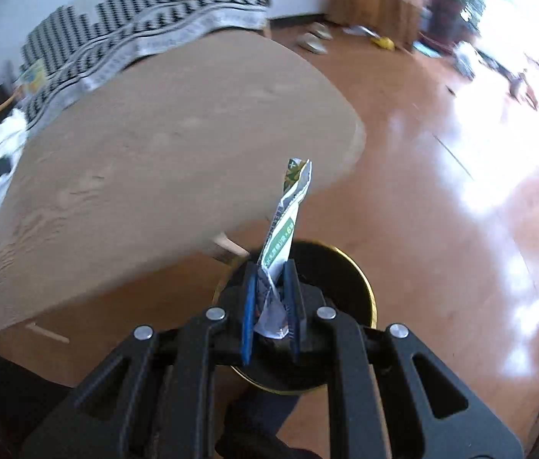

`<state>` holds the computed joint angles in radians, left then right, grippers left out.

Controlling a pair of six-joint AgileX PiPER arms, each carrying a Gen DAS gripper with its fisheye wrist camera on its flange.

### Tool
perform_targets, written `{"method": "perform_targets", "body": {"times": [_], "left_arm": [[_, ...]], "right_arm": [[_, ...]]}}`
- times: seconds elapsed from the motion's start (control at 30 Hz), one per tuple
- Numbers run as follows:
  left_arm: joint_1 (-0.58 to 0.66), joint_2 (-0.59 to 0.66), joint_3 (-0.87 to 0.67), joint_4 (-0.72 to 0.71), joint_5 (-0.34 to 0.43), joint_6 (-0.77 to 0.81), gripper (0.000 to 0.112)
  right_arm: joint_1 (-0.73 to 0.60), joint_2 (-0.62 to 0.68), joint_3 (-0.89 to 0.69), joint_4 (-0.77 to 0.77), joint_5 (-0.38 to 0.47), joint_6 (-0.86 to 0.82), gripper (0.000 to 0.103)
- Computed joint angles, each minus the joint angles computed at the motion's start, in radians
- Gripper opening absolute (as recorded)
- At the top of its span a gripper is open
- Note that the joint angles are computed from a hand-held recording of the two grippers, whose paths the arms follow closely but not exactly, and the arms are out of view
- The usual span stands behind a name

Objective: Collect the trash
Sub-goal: 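Carry tissue and wrapper over the black bin and open both grippers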

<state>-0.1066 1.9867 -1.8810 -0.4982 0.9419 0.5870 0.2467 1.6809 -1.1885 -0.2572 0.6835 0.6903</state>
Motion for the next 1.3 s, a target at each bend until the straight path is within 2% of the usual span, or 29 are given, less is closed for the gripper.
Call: {"method": "perform_targets", "body": {"times": [0.13,0.23,0.4,0.6,1.2,1.27,1.3], "left_arm": [[-0.125,-0.079,0.194,-0.043,-0.066,0.084,0.018],[-0.195,-0.087,0.269,-0.055,-0.098,0.114,0.018],[-0.219,-0.086,0.341,-0.095,-0.123,0.202,0.018],[-0.226,-0.011,0.267,-0.059,-0.096,0.173,0.018],[-0.245,0.028,0.227,-0.053,-0.097,0.151,0.018],[-0.244,0.031,0.223,-0.052,-0.095,0.149,0.018],[-0.245,0.032,0.220,-0.050,-0.093,0.146,0.018]], "right_arm": [[-0.080,-0.030,0.110,0.098,-0.066,-0.070,0.014],[-0.108,-0.032,0.134,0.148,-0.074,-0.111,0.014],[-0.112,0.008,0.104,0.193,-0.041,-0.164,0.014],[-0.112,0.040,0.085,0.226,-0.018,-0.218,0.014],[-0.105,0.064,0.055,0.231,0.007,-0.237,0.015],[-0.105,0.067,0.051,0.231,0.010,-0.231,0.020],[-0.105,0.068,0.051,0.231,0.010,-0.229,0.034]]}}
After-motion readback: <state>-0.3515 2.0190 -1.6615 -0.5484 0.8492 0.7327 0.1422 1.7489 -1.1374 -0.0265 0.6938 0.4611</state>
